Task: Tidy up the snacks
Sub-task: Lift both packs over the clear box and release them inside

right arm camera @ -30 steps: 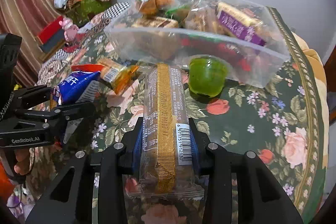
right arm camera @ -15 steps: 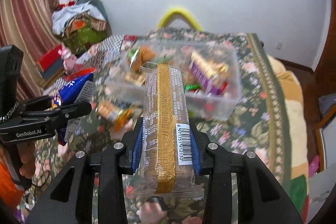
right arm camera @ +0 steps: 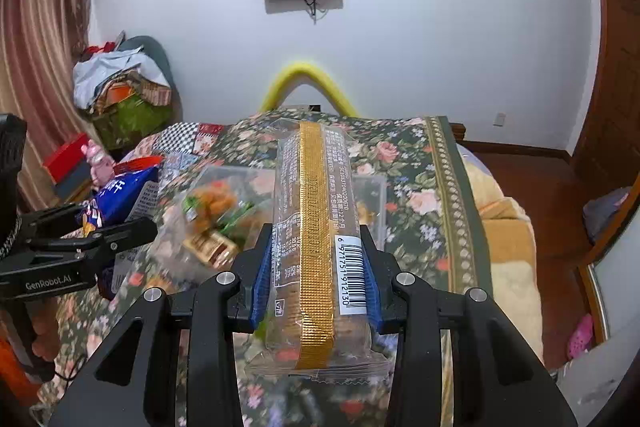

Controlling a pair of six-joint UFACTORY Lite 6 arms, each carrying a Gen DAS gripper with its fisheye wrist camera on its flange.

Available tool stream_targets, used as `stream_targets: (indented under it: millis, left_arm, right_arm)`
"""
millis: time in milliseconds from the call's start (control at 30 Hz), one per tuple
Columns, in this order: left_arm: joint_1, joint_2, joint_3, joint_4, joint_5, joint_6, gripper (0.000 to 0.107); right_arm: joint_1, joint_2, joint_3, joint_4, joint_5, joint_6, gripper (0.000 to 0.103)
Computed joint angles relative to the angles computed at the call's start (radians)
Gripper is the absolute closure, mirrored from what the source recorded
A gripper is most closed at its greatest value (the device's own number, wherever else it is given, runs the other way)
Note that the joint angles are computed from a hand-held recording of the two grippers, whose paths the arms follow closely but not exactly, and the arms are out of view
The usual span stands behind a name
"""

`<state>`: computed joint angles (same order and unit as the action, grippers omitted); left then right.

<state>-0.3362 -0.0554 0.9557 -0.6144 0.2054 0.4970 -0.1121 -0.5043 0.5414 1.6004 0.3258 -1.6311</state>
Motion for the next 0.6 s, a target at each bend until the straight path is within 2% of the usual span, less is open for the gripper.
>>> stream_targets:
  millis: [167, 367, 467, 533, 600]
  left_arm:
    - [-0.005, 0.163, 0.138, 0.017, 0.0, -0.015, 0.047]
    - [-0.01, 0.369, 0.333, 0.121, 0.03, -0.129, 0.047]
    - [-0.017, 0.457, 0.424, 0.244, 0.035, -0.255, 0.047]
    - [-0.028, 0.505, 0.484, 0.383, 0.037, -0.385, 0.047]
    - [-0.03, 0.565, 0.557, 0.409, 0.06, -0.421, 0.047]
  right_arm:
    - [-0.007, 0.114, 0.066, 0.102, 0.001, -0.102, 0.068]
    - [0.014, 0.284, 0.159, 0.214, 0.0, -0.208, 0.068]
    - [0.032, 0.376, 0.215, 0.245, -0.017, -0.241, 0.068]
    - [0.045, 0.422, 0.243, 0.268, -0.032, -0.264, 0.068]
    - [0.05, 0.469, 0.275, 0.275, -0.043, -0.271, 0.068]
